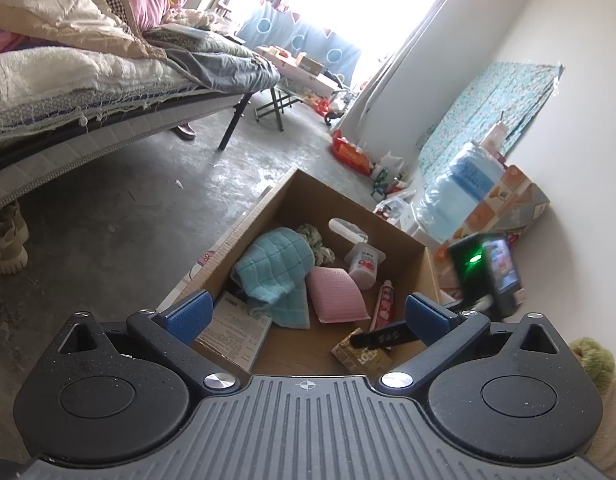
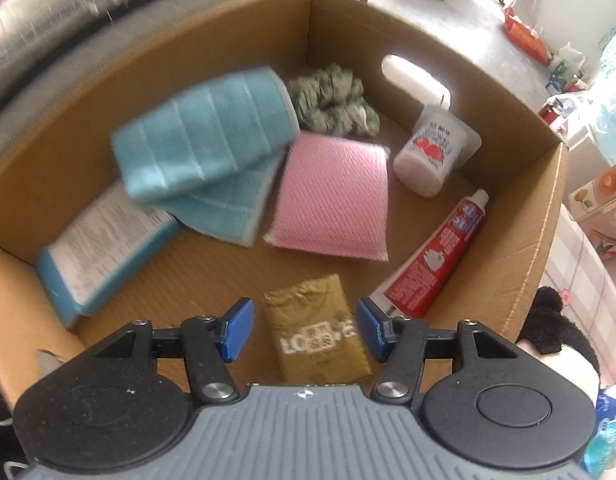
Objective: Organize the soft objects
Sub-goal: 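Move both grippers from the box back toward the tabletop items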
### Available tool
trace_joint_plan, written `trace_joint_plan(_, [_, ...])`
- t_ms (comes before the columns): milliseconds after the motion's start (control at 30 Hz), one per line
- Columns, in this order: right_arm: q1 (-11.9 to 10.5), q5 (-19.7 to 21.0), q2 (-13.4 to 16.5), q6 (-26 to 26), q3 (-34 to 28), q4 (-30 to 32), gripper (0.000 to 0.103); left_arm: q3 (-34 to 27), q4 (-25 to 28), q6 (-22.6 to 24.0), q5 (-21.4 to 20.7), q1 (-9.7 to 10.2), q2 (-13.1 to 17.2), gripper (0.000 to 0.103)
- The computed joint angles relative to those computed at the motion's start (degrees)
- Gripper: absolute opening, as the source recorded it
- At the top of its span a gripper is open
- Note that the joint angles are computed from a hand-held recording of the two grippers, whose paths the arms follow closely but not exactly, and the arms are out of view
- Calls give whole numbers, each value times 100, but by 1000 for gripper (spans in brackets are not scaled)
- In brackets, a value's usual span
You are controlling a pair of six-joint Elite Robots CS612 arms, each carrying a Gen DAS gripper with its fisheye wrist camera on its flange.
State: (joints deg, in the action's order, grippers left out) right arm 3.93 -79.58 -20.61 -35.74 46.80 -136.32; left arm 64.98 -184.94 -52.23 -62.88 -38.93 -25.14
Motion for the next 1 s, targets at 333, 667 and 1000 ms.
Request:
trace_joint_plan(333, [-650, 2164, -1133, 438, 2262, -2609, 88, -92, -267, 631, 170, -141, 32, 103])
trace_joint_plan(667, [-1378, 2542, -1604, 1841, 3975, -5567, 103, -601, -209, 1804, -151, -338, 230, 103])
trace_joint_plan(1000, [-1645, 1067, -1644, 2301, 4654, -6336, 103, -1389, 713, 2306, -779, -466, 531, 103])
